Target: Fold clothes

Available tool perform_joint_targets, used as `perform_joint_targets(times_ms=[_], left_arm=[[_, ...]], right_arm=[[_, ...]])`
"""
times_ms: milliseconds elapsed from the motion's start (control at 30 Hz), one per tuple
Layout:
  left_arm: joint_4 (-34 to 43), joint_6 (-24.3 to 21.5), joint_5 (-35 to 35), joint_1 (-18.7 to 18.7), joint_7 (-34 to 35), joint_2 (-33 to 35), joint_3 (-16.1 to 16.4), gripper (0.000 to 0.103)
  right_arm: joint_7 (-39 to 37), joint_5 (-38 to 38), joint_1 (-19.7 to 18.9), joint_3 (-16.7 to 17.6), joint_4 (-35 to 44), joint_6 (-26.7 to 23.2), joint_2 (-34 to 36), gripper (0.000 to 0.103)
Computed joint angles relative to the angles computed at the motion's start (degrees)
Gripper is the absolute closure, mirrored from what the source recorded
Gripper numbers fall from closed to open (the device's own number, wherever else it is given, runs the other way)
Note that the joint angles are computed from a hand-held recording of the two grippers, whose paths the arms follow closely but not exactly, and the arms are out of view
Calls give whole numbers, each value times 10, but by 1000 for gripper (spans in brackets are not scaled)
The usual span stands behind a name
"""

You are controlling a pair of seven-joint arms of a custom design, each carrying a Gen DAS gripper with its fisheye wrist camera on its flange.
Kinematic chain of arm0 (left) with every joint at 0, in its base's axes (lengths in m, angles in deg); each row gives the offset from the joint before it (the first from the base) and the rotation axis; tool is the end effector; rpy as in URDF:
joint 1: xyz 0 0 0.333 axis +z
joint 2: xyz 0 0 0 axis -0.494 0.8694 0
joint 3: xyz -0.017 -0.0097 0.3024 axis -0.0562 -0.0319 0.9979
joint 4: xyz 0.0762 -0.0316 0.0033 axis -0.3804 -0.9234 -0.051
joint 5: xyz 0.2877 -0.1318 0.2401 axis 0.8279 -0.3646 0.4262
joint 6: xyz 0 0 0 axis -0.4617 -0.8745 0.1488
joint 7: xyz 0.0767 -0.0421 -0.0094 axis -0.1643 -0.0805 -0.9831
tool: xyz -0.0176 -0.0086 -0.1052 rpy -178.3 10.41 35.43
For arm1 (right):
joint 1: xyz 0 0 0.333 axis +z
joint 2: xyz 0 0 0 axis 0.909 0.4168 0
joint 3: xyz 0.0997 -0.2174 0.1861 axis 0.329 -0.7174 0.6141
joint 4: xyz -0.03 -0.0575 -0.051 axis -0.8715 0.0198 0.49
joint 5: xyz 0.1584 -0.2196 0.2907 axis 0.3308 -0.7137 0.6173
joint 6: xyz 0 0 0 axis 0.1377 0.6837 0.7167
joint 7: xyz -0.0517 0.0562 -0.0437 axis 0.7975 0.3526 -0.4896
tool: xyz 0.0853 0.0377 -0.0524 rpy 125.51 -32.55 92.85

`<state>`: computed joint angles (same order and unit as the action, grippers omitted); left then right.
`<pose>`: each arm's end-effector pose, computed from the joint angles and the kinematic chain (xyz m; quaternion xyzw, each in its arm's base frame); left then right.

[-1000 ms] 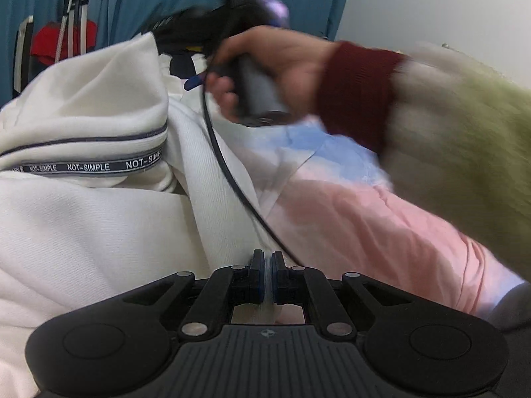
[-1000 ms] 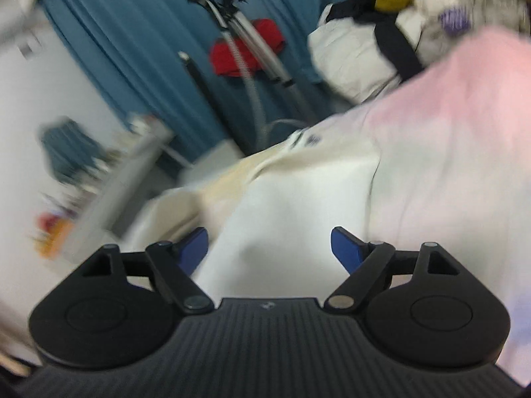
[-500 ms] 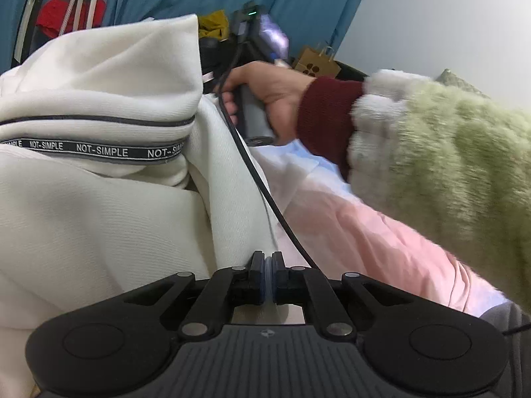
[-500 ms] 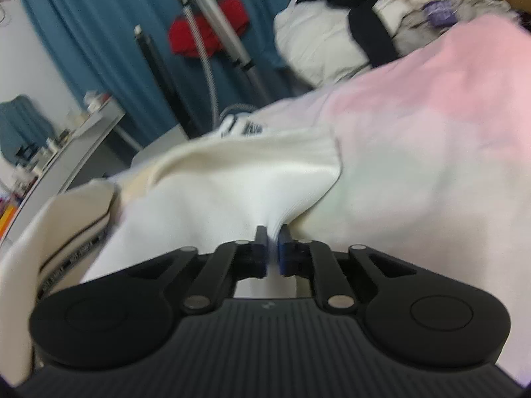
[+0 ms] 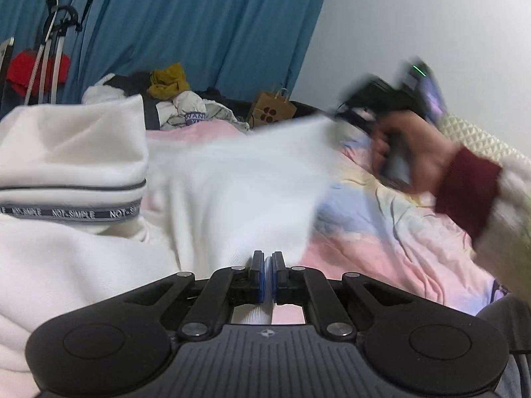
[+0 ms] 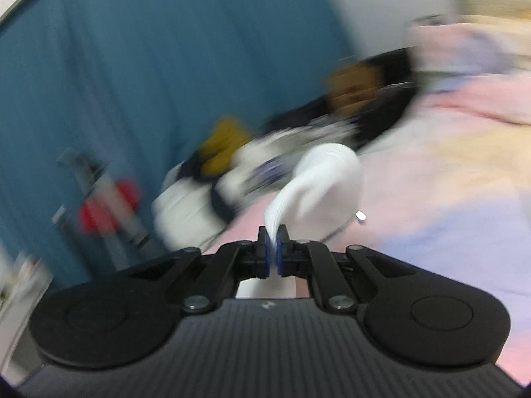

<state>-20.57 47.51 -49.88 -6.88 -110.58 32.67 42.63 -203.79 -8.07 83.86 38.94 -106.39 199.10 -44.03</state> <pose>0.6835 0.1077 0.3842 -0.2449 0.8150 -0.5251 0.0077 0.6101 0.1737 0.4793 -0.1320 0.8016 -0.4361 0.3870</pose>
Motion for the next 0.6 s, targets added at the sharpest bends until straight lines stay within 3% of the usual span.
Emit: perform_joint_targets(times_ms=[67, 200, 267, 333, 400, 467, 500, 567, 600], left_arm=[[-19, 6, 6, -2, 8, -9, 3, 97], [-46, 31, 30, -21, 6, -31, 9, 95], [-74, 44, 37, -26, 9, -52, 15, 87], [-105, 60, 45, -32, -6, -80, 24, 82], [-118, 59, 67, -35, -62, -106, 41, 74], [-110, 64, 89, -41, -136, -112, 55, 54], [-100, 69, 101, -44, -182, -109, 61, 50], [-70, 65, 131, -41, -301, -102, 78, 24], [-49, 67, 147, -41, -370, -88, 85, 22]], right_arm=[[77, 20, -3, 2, -86, -7, -55, 96], [172, 92, -53, -4, -219, 142, -118, 96], [183, 107, -70, 0, -256, 175, -127, 95], [271, 63, -86, 5, -279, 207, -133, 95], [331, 28, -95, 11, -281, 218, -131, 95], [293, 47, -91, 20, -269, 196, -127, 95], [280, 49, -90, 22, -270, 186, -130, 95], [281, 44, -90, 25, -281, 173, -145, 96], [285, 40, -90, 28, -280, 162, -146, 96]])
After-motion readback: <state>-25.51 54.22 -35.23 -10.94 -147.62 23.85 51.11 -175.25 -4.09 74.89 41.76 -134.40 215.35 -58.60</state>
